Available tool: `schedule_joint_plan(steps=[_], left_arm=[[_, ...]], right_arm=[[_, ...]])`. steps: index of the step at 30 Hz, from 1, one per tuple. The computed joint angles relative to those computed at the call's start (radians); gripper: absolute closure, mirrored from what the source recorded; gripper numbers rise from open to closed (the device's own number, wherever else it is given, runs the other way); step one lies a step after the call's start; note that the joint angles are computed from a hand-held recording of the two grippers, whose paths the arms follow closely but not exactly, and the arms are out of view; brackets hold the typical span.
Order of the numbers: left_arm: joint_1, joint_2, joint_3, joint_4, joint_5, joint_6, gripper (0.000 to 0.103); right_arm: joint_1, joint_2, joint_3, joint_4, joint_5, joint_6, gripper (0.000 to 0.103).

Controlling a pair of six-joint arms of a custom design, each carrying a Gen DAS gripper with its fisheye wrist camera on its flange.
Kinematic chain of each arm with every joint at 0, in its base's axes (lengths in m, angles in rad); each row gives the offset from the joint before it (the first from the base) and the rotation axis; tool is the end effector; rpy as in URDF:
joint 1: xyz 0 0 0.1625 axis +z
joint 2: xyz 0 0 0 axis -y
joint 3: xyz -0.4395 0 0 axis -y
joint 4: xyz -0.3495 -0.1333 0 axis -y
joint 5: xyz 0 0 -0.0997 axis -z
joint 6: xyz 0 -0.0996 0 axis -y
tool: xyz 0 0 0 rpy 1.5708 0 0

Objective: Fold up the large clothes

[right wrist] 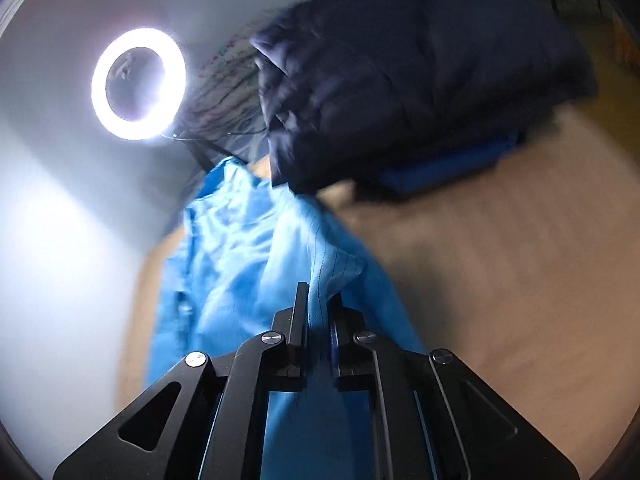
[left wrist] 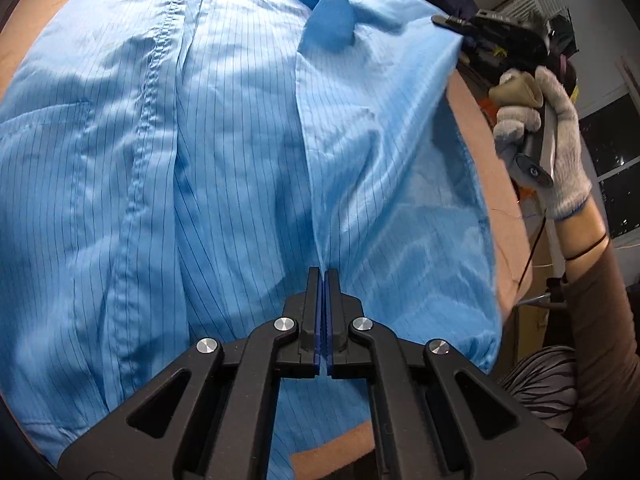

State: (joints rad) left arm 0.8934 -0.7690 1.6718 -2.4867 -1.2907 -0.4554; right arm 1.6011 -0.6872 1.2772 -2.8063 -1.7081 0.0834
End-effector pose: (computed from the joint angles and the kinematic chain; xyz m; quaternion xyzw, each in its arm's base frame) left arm -0.2716 -0.5942 0.0994 0.1088 0.9842 -0.0804 0.1143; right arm 0.1429 -0.7652 0.2280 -0.0469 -0.9452 0.3196 0.0470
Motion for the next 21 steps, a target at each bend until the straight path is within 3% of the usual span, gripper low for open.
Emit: schedule_joint_plan(steps=[2,5,7,8,14,16,17,18,19,21], left_arm=[[0.011,-0.01,0.013,-0.032,-0.065,-0.024,0.103],[0.018,-0.026,0.028,-0.068,-0.107,-0.044,0.1],[0.02,-0.027,0.008,-0.054,-0.103,-0.036,0.074],[0.017,-0.033,0.017,-0.063,-0.097,-0.036,0.071],[0.026,-0.031,0.024,-0.066,-0.116,-0.029,0.071],[0.022,-0.013,0.011,-0.052,-0.116,-0.028,0.071],[0.019,-0.005,0.001,-0.034,-0.112,-0.025,0.075],[0.019,0.02,-0.029,-0.014,-0.103,-0.019,0.09],[0.015,0.04,-0.054,0.016,-0.082,-0.01,0.098],[0.006,0.05,-0.061,0.032,-0.05,0.004,0.099]], right_arm=[[-0.008,-0.001,-0.011,0.034,0.027,0.011,0.074],[-0.017,-0.035,0.031,0.073,0.071,-0.028,0.061],[-0.016,-0.077,0.088,0.106,0.066,-0.076,0.061],[-0.015,-0.098,0.123,0.116,0.066,-0.094,0.061],[-0.024,-0.204,0.338,0.191,0.048,-0.19,0.061],[-0.035,-0.227,0.405,0.18,0.055,-0.182,0.061],[-0.043,-0.236,0.432,0.166,0.073,-0.178,0.061],[-0.048,-0.246,0.466,0.136,0.099,-0.18,0.061],[-0.048,-0.252,0.483,0.125,0.113,-0.185,0.061],[-0.039,-0.256,0.495,0.131,0.125,-0.208,0.077]])
